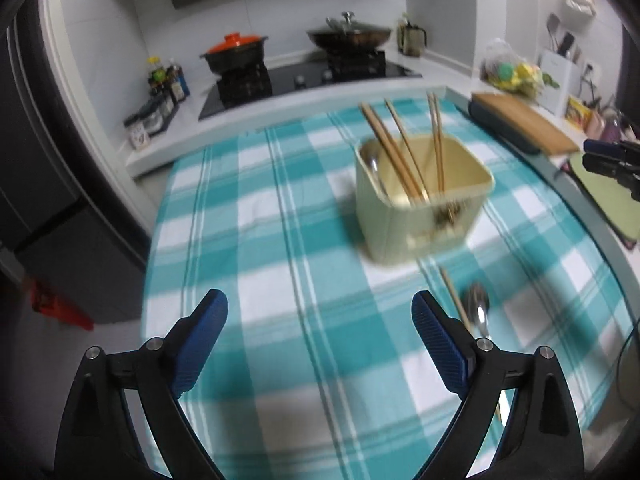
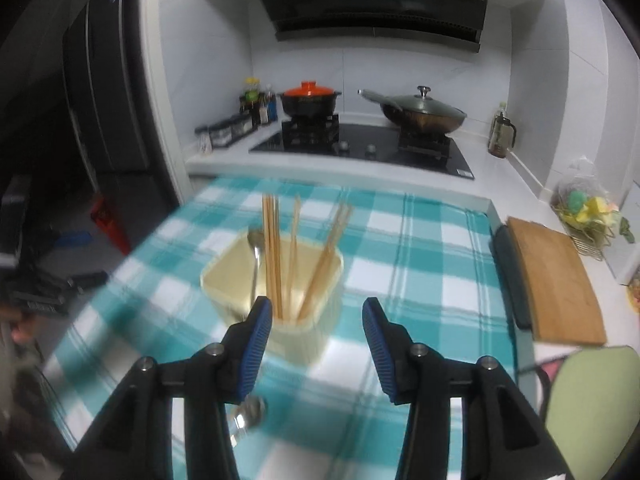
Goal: Organize utensils
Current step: 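Move both tools back to the last spoon and chopstick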
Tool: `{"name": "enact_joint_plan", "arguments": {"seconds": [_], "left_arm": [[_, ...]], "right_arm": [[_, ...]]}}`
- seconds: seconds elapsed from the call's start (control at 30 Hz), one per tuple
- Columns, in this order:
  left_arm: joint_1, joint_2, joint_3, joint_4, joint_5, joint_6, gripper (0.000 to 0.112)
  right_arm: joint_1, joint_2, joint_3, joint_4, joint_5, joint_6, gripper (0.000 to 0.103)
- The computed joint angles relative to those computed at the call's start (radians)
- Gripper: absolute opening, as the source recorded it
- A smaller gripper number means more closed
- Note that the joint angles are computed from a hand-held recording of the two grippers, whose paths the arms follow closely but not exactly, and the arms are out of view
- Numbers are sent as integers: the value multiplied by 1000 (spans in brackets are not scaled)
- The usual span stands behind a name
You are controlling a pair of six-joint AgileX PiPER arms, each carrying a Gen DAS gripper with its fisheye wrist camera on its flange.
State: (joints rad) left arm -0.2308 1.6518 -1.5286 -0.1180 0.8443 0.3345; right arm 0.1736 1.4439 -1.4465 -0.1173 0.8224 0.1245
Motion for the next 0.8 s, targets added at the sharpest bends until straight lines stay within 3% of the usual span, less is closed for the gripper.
{"name": "enact_joint_plan", "arguments": {"seconds": [0.07, 0.23, 0.37, 0.5, 0.6, 0.73, 0.8], "left_arm": [[7, -90, 160, -50, -38, 31, 94], [-21, -252, 485, -191, -164, 52, 94], [-77, -299, 662, -277, -274, 19, 94], [-144, -322, 772, -275, -338, -47, 94], [-201, -329, 815, -233, -377, -109, 94], [-284, -296, 817, -210, -403, -153, 94], [-343, -273, 805, -126, -432, -229, 94]], "right_arm": [[64, -120, 186, -126, -40, 111, 48], [293, -333, 552, -433, -72, 599, 48], [509, -460, 797, -626, -34, 999, 48], [708, -494, 960, -720, 61, 1399, 48], [939, -439, 1020, -803, 238, 1693, 48], [1052, -439, 1069, -813, 341, 1837, 48], [1034, -452, 1080, -811, 327, 1838, 48]]}}
